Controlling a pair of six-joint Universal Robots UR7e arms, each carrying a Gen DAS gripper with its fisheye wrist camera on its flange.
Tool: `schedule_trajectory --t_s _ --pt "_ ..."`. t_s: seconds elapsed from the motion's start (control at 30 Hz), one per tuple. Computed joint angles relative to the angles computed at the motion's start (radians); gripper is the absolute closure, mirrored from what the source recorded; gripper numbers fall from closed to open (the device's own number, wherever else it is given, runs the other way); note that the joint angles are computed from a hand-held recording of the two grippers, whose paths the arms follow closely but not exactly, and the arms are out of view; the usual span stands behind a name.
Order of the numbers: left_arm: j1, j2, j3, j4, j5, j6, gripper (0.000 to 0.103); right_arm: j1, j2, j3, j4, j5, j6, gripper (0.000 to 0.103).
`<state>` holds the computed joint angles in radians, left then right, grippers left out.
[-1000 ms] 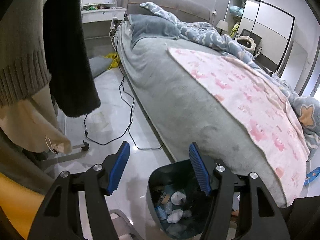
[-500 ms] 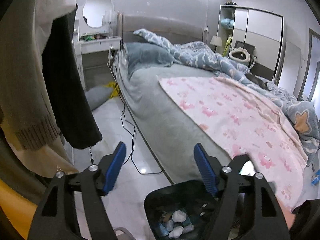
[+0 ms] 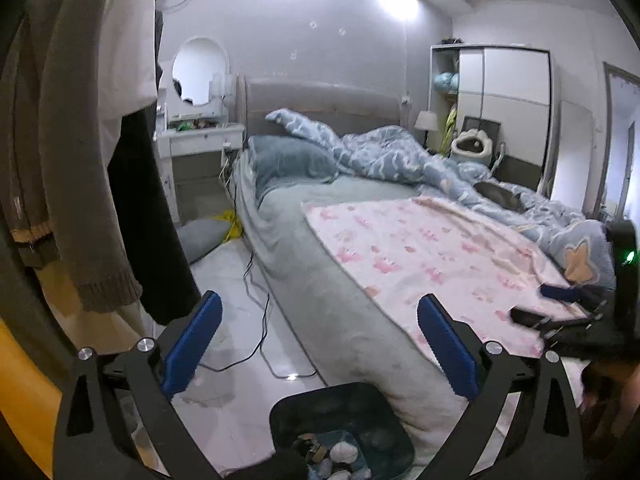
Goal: Collect trash
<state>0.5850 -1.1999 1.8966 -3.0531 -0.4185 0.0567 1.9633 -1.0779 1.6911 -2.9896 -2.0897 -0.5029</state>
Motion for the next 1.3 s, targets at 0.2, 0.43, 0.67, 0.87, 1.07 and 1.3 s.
schedule_trajectory --t_s 0.2,0.43,0.67,0.87,1.07,1.3 --pt "-0.047 0.017 0.029 -0.073 0.088 0.023 0.003 -0.024 -0.116 0.073 -0.089 0.015 -0.051 0.003" --pt "-0.068 0.063 0.057 -0.156 0.141 0.089 0.003 -0.057 -0.210 0.139 -0.163 0.072 -0.115 0.003" --pt "-0.068 0.042 0.115 -0.088 0.135 -0.019 0.003 -0.098 -0.276 0.199 -0.168 0.096 -0.148 0.003" --pt "-0.060 0.041 0.118 -0.038 0.142 -0.082 0.003 -0.120 -0.315 0.219 -0.138 0.142 -0.158 0.003" --pt "-0.057 0.031 0.122 0.038 0.140 -0.156 0.003 -0.153 -0.346 0.239 -0.101 0.248 -0.143 0.003" --pt "-0.056 0.018 0.126 0.098 0.143 -0.214 0.003 -0.141 -0.340 0.232 -0.075 0.253 -0.158 0.003"
